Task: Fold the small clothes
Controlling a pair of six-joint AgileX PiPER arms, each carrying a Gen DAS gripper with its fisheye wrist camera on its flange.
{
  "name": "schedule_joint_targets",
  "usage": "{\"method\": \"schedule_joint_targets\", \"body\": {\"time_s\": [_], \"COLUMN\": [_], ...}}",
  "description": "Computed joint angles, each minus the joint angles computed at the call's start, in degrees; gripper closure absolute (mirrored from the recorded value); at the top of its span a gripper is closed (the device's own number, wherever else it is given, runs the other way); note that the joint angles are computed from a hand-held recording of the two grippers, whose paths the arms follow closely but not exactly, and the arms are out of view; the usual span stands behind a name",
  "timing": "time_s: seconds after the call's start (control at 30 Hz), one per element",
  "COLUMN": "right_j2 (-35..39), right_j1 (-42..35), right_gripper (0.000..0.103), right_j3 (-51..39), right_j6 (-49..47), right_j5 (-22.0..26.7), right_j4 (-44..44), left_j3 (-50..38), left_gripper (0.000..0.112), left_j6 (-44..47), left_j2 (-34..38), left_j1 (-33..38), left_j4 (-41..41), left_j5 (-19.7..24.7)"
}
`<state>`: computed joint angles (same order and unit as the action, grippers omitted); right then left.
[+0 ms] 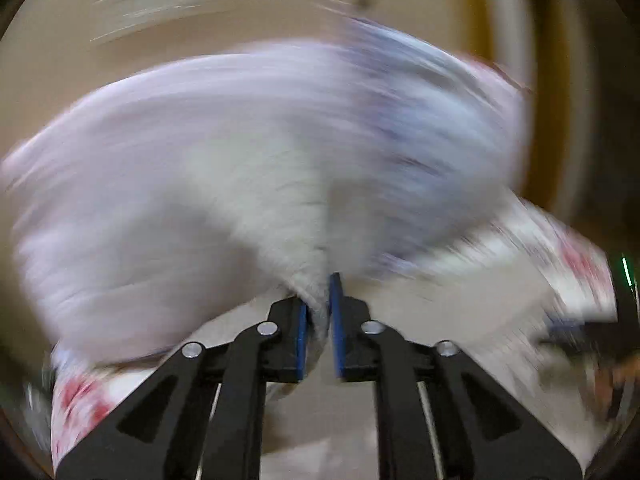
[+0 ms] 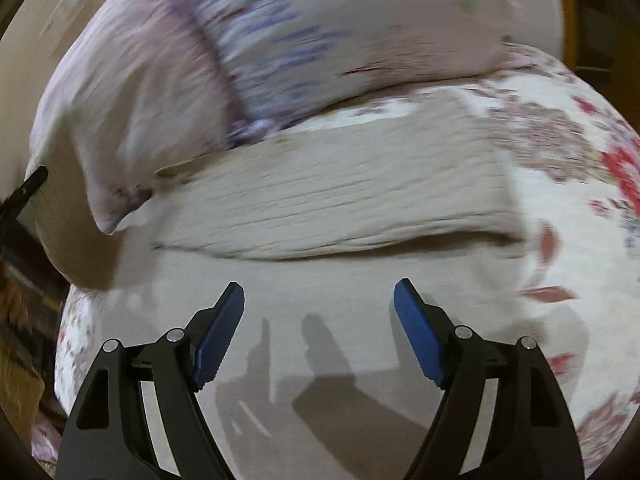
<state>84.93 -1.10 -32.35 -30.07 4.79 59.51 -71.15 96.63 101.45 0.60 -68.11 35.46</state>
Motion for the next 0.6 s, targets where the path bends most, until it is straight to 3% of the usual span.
{"method": "schedule_joint_targets", "body": {"time_s": [0.03,0.1,0.2,0.3,0.43,0.5,0.6], "right_j2": [-0.97,-3.61,-9.76,-15.26,-14.68,-17.37,-15.59], "right_j1": [-3.08,-7.42,-14.11,-24.15,-39.76,-43.93,-52.60], "right_gripper": [0.024,0.024,0.024,0.026,0.051,0.056,0.069], "right_j3": [1.05,3.18,7.08,11.08,16.07,18.96,22.18], "right_j6": [0.05,-2.03,-1.71,-8.47,-21.33,-24.75,-30.86], "right_j5": [1.08,2.77,6.18,14.76,31.58,36.34,48.45], "right_j4": [-1.23,-1.02,-5.98,-5.13,-1.00,-0.40,-2.31], "left_j3": [2.73,8.95,15.25,17.60,17.42,18.02,20.64], "left_gripper": [0.092,0.072,0.047,0.037,0.037,0.042,0.046], "left_j6": [-0.12,-0.59,-2.61,-11.75,-22.41,-24.11,-19.13], "left_j2": [-0.74,-1.83,-3.43,-4.06,-0.97,0.29,-0.32], "left_j1": [-3.59,-6.79,-0.14,11.17,20.44,24.61,31.56], "left_j4": [2.39,4.51,3.25,9.59,20.95,23.41,21.62], "left_j5": [-2.19,-7.65,-9.88,-6.21,-1.65,3.54,11.80]}}
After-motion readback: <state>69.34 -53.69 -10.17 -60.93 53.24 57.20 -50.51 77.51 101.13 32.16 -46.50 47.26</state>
